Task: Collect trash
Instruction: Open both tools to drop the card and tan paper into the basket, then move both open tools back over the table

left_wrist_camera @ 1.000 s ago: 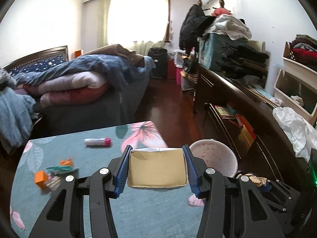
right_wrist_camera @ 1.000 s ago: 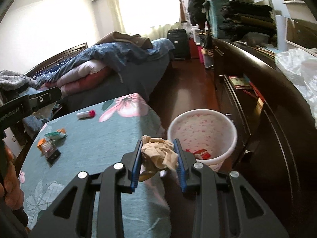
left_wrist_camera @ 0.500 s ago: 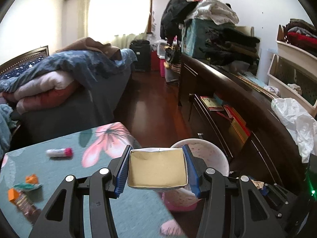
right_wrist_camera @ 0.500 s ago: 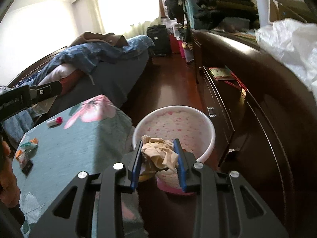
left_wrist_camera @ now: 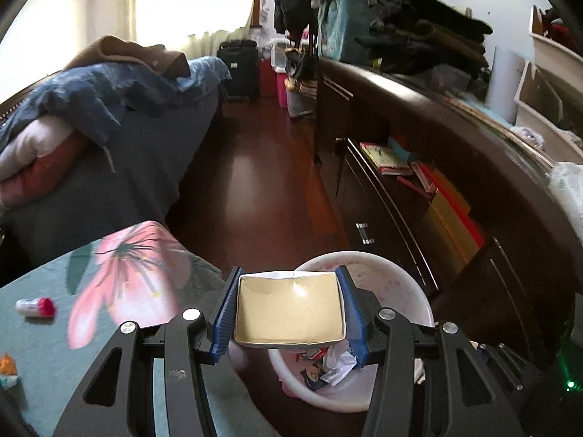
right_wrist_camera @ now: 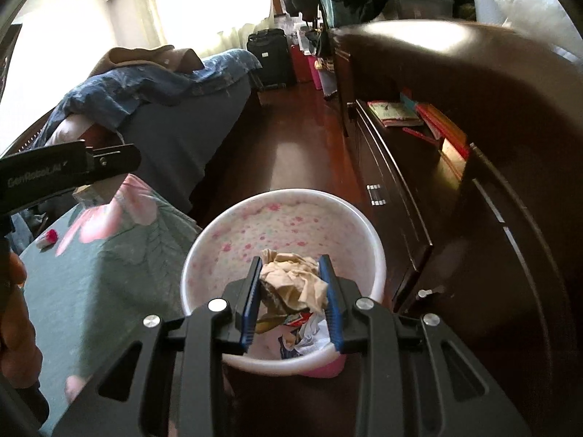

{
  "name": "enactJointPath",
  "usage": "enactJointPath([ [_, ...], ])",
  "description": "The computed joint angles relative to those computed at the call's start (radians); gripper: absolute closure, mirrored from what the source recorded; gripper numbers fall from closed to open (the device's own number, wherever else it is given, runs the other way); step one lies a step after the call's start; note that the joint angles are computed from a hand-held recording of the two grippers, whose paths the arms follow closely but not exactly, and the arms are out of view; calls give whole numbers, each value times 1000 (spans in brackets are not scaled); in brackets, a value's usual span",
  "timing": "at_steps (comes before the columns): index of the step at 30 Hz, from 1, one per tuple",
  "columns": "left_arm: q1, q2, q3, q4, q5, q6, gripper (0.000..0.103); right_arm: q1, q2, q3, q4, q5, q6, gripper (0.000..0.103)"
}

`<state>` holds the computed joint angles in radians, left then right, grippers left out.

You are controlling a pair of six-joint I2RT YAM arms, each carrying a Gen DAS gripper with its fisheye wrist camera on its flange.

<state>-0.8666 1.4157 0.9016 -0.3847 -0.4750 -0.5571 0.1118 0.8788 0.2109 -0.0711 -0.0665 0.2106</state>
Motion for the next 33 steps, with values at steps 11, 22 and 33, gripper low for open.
enactJointPath([
  [11, 31, 52, 13, 80, 18, 49, 27, 34, 281, 2, 283, 41, -2, 48],
  [22, 21, -102, -43, 1, -16, 6, 23, 62, 115, -13, 133, 80, 13, 36],
  [33, -130, -487, -134, -393, -225, -169, 19, 395, -322, 59, -362, 303, 176, 26],
])
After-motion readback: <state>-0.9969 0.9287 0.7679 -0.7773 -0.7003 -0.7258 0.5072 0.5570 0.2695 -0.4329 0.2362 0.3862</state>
